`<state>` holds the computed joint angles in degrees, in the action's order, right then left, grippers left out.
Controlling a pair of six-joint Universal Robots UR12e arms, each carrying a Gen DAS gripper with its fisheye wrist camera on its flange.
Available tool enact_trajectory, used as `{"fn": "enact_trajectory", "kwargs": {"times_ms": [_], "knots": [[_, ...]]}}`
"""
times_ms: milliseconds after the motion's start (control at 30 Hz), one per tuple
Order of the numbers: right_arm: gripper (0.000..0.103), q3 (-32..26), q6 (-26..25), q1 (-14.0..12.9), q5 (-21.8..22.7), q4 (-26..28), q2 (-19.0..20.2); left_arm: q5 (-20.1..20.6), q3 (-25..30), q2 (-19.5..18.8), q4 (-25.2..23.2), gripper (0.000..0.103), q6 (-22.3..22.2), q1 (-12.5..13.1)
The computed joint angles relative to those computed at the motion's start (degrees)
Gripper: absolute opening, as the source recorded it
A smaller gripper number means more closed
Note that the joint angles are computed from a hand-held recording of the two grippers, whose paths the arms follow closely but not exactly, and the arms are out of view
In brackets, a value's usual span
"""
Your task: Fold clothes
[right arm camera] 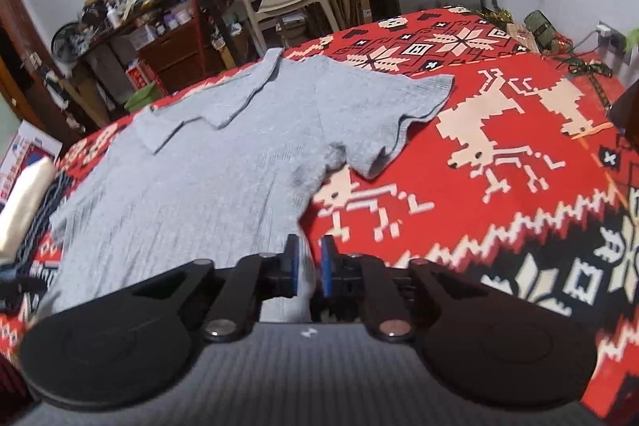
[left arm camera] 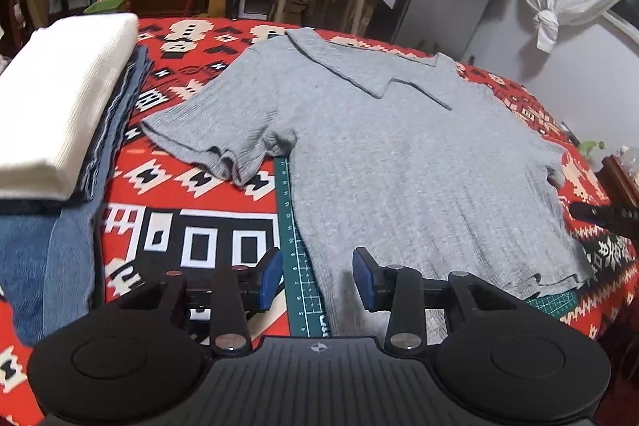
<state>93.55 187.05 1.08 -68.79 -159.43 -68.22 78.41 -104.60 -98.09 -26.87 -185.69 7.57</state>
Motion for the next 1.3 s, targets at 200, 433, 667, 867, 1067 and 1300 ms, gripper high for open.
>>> {"fn": "enact_trajectory", "kwargs": {"times_ms": [200,433,667,867,1067,1300], "knots": [[0.019,-4.8,7.51,0.1,0.51,1.38,3.72,-0.64,-0.86,0.76,0.4,0.038,-0.62,0.24],[0.018,-6.25,-0.11,2.49,-4.84,3.46,4.62,-0.46,-0.59,0.56,-0.41,0.038,0.62,-0.15],[0.0,-6.32,-10.82,4.84,-12.98,2.9,4.46,-0.35,-0.8,0.66,-0.02,0.038,-0.46,0.04],[0.0,-6.2,-9.18,3.75,-14.52,3.39,4.28,-0.44,-0.89,0.77,-0.4,0.038,-2.14,0.6],[0.008,-5.49,-8.82,3.33,-13.01,2.38,3.93,-0.85,-1.18,1.24,-0.76,0.034,-1.77,0.89],[0.012,-0.46,-4.59,1.36,-7.08,-0.18,-0.07,-3.12,-1.59,1.83,-1.58,0.034,-3.45,1.76]]}}
